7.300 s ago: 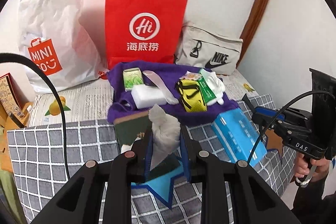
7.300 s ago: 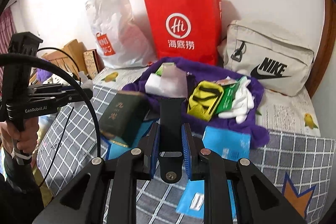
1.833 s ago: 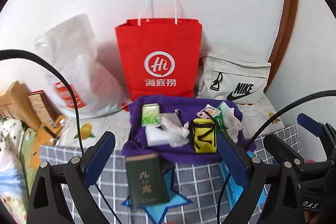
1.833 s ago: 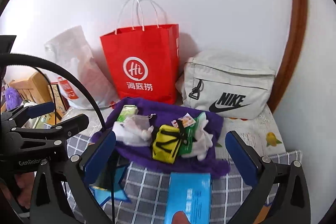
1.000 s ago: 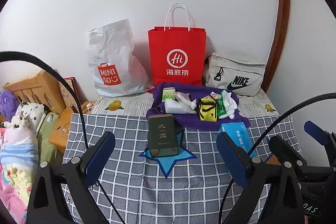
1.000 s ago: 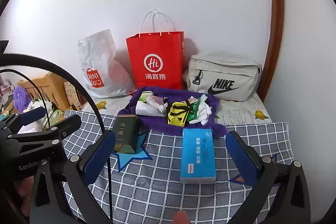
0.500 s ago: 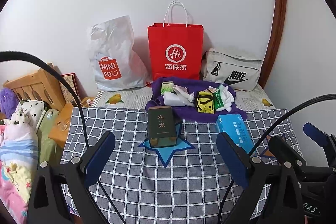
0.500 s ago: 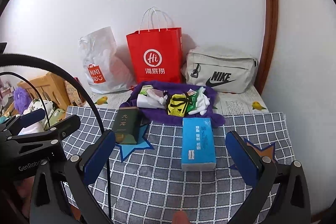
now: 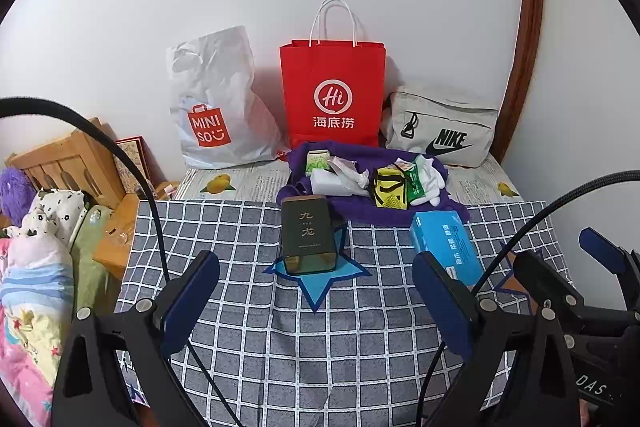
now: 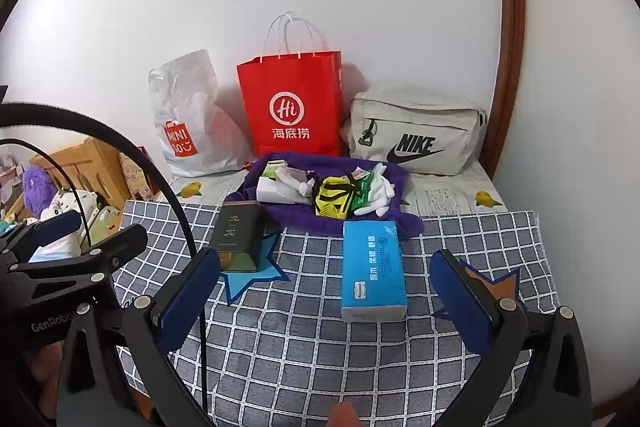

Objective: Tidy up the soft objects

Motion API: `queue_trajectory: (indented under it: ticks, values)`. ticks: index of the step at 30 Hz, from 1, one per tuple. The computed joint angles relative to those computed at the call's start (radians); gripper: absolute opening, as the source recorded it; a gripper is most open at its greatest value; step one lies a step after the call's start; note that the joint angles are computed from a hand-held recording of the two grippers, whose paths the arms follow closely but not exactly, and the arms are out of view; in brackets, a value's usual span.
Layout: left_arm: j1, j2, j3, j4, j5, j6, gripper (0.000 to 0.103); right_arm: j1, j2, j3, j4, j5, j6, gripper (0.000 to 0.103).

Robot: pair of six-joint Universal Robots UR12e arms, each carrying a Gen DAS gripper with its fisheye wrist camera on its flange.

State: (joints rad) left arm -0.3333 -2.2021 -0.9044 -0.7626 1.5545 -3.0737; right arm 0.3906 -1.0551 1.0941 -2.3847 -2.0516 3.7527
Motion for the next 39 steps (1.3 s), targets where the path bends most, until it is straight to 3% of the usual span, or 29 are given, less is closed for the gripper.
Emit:
queue_trajectory:
  ticks: [39]
  values:
    - [0.003, -0.004, 0.011, -0.032, -0.001, 0.011, 0.097, 0.002, -0.002, 0.003, 0.021, -0.019, 0.004, 0.103]
